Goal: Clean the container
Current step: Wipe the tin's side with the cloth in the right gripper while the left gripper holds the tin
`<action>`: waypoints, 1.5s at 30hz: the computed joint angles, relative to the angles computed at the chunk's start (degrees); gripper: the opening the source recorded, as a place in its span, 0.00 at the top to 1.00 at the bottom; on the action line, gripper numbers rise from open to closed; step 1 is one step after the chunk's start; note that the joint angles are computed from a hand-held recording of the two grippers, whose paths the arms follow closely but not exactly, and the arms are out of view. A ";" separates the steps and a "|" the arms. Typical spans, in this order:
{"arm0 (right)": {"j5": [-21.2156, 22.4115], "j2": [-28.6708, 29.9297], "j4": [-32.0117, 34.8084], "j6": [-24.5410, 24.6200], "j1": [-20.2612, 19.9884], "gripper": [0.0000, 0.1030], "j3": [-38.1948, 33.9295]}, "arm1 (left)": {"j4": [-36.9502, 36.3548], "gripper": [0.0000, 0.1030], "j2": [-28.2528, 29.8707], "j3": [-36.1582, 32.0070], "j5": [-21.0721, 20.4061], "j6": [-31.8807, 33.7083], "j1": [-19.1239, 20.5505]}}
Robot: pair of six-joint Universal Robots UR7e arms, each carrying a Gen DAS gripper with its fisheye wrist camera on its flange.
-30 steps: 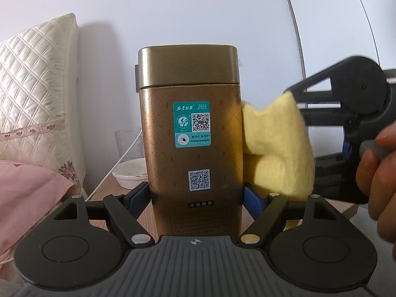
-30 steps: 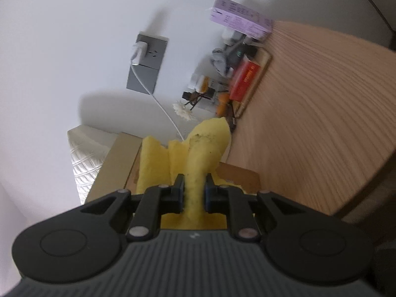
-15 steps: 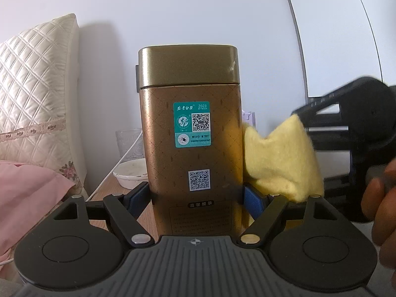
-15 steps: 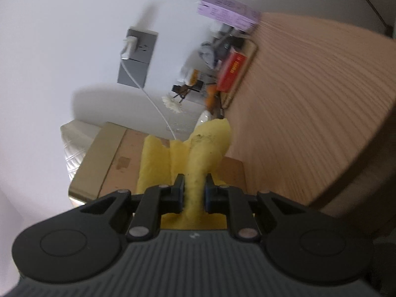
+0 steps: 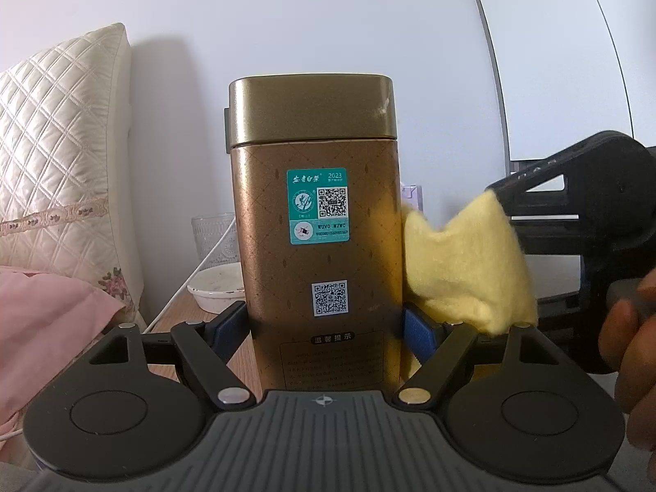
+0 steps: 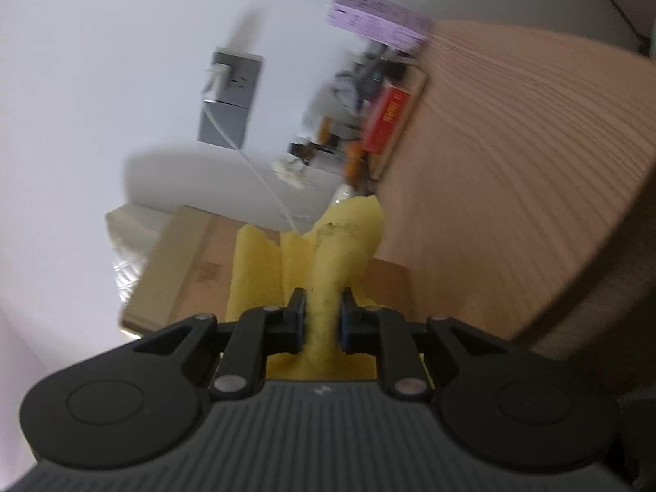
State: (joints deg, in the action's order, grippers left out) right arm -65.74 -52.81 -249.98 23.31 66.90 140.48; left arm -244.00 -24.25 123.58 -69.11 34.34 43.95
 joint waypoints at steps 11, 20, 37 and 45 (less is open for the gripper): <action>2.07 -1.44 -1.33 -0.49 1.37 0.83 -1.16 | -1.45 0.21 0.52 1.10 0.47 -0.43 -0.87; 1.74 -2.25 1.28 0.04 1.32 0.82 -1.48 | -1.49 0.21 0.20 1.81 0.46 -0.63 -1.15; 1.73 -3.40 1.54 -0.43 2.23 0.81 -1.75 | -4.38 0.21 0.90 4.39 1.28 -1.73 -2.99; 1.99 -2.38 1.09 1.47 0.64 0.81 -1.48 | -3.36 0.21 0.20 4.49 0.45 -1.77 -2.88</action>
